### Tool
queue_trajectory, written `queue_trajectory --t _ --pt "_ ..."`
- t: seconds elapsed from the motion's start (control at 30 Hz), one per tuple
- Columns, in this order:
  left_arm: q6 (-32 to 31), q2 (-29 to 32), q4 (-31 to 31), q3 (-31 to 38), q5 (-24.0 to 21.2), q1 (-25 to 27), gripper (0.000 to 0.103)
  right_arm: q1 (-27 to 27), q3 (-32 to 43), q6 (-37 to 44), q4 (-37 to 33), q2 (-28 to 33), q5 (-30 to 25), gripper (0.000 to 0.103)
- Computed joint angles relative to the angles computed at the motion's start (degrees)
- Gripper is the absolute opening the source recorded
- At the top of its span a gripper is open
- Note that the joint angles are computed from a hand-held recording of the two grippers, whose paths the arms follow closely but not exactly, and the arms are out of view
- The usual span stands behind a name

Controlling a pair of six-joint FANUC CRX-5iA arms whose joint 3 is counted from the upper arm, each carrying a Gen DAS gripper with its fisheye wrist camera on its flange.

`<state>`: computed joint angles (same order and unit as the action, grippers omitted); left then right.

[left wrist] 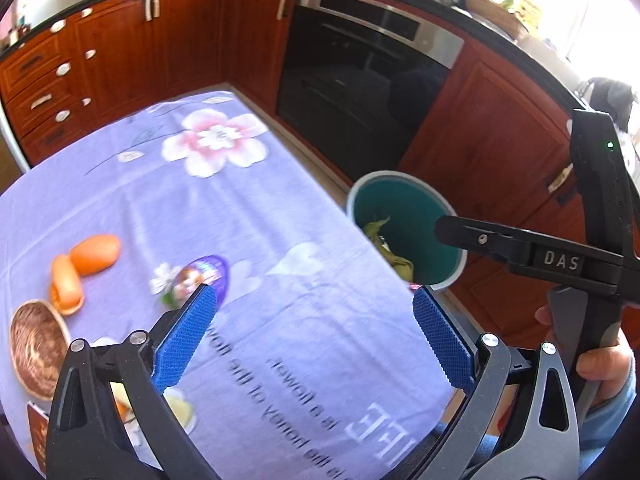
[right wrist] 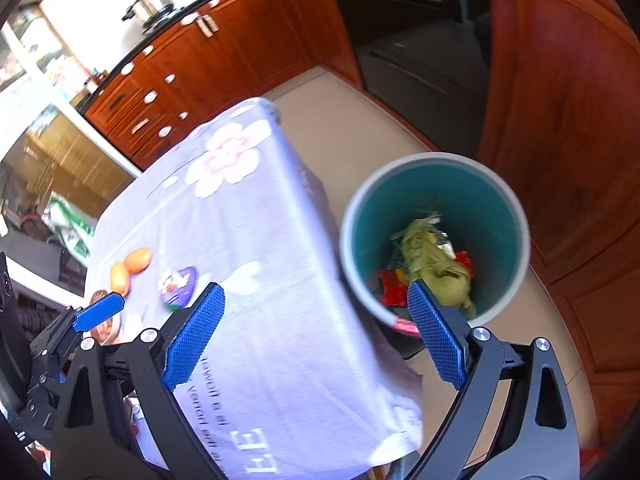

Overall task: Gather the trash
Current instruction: 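Return both tools to the table toward the coconut shell and orange peels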

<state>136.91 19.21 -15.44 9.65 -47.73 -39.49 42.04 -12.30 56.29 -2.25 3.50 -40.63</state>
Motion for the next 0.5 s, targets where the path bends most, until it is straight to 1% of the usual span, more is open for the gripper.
queue_trajectory --t 0.2,0.33,0.5 --pt "5.90 -7.66 -2.93 -9.19 0.97 1.12 0.099 5.04 2.33 -1.62 2.22 1.34 -1.63 0.089" --pt "9.38 -12.83 -4.32 -15.28 2.52 2.53 0.099 8.13 4.40 -2.06 3.82 3.03 -2.82 0.089" --pt "12.67 -18.26 -6.28 -21.20 2.10 3.96 0.099 11.13 8.07 -1.49 3.74 6.13 -5.13 0.089"
